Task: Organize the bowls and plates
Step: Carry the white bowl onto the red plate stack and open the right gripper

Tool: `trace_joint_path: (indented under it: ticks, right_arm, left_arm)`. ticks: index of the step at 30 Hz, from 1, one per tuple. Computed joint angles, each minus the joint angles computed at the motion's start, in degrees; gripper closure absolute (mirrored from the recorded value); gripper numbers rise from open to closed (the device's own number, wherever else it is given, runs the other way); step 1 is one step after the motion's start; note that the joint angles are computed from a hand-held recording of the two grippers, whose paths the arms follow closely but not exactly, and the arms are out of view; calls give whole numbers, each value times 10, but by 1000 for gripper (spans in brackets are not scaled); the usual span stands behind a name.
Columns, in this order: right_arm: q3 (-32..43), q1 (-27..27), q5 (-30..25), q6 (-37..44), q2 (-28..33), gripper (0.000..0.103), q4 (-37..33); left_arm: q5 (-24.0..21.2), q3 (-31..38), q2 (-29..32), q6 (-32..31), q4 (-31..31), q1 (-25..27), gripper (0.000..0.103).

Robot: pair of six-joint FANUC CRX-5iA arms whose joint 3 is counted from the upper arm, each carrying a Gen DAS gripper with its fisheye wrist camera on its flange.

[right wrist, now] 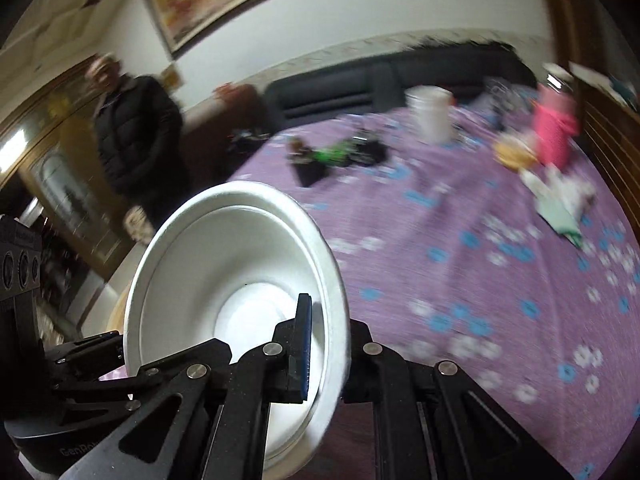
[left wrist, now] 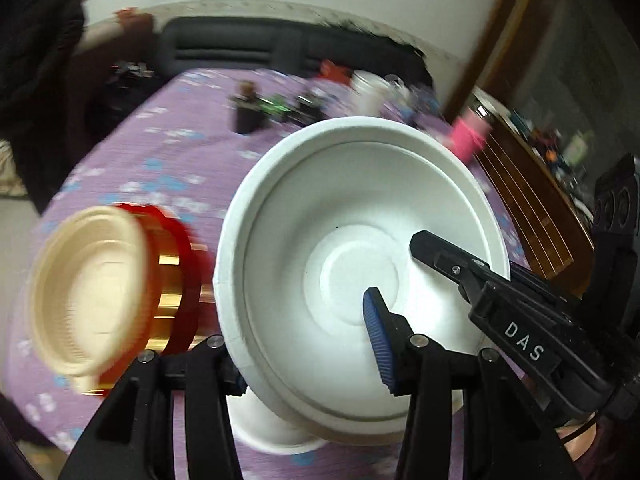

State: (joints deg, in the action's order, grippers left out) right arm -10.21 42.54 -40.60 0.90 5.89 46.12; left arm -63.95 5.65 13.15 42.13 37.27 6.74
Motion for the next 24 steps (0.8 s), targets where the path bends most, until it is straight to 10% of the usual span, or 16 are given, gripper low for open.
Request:
trace_joint_path:
  ticks: [13,24]
  right_arm:
    - [368,35,-88,272,248,92,-138]
    - [501,34,-163,340,343,92,-198]
  left_arm:
    - [41,70,58,66,-29,93,52]
    - [22,110,105,93,-51,110,52]
